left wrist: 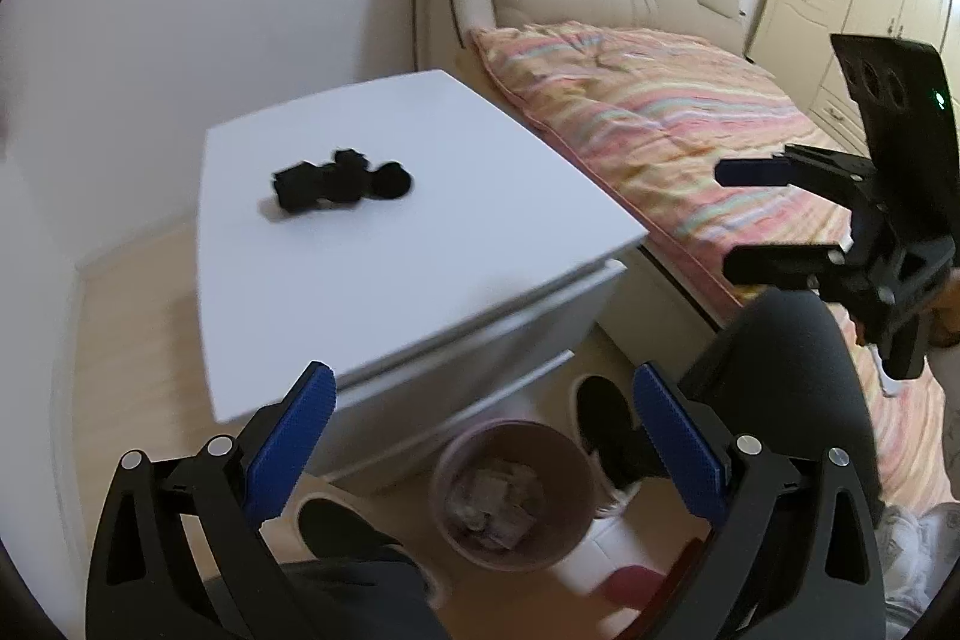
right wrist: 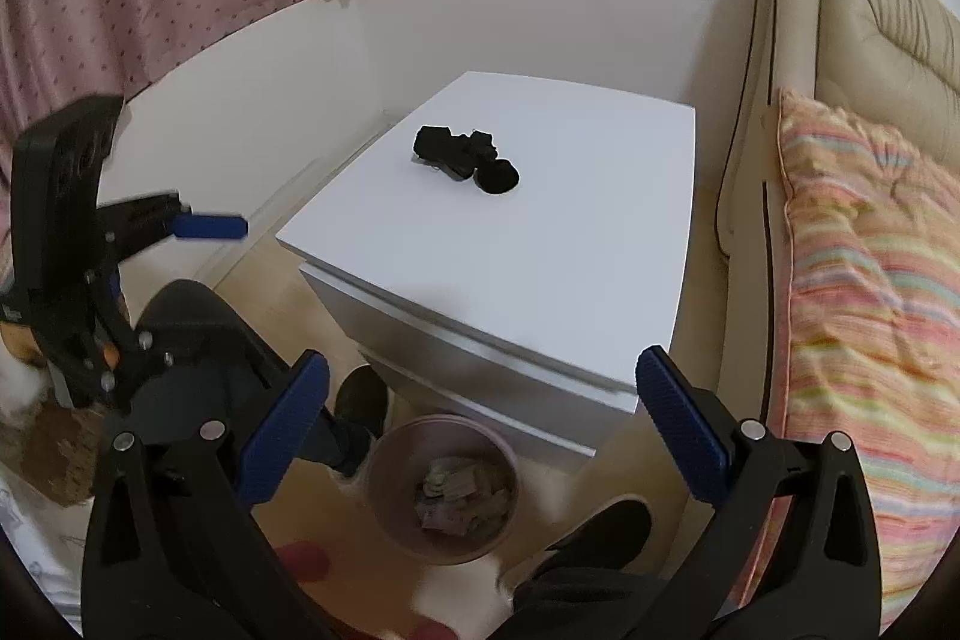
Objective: Collect trash
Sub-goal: 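Move both tools back toward the black cloth items on the table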
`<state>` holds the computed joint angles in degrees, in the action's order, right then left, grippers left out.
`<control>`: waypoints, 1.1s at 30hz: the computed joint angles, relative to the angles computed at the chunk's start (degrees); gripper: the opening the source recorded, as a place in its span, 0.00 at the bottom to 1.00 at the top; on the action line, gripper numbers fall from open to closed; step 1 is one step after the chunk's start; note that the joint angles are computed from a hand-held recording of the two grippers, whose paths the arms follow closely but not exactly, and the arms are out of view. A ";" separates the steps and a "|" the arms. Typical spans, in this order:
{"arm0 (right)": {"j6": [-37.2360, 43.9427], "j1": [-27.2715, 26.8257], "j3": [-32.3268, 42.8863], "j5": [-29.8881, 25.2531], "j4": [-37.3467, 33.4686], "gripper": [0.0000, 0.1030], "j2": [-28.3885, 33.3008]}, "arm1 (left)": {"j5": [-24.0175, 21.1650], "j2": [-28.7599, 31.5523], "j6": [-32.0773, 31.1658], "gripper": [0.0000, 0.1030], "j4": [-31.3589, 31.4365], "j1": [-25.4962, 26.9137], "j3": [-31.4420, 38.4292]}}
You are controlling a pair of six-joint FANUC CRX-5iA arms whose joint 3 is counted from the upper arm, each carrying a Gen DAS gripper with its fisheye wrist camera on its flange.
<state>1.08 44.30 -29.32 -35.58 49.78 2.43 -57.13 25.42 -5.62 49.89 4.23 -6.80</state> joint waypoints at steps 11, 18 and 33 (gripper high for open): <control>10.79 -3.27 4.86 2.94 -6.36 0.97 3.38 | 3.27 2.01 0.96 0.93 2.85 -0.79 2.67; 29.43 -7.10 14.73 1.74 -18.62 0.97 8.78 | 4.46 4.63 4.86 0.93 3.32 -1.27 6.77; 65.00 -15.43 41.33 -11.04 -41.36 0.97 25.66 | 3.01 9.37 12.05 0.93 1.90 -1.26 14.51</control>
<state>66.08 28.87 12.01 -46.63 8.42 28.08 -54.12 34.79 6.43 51.80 2.97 7.72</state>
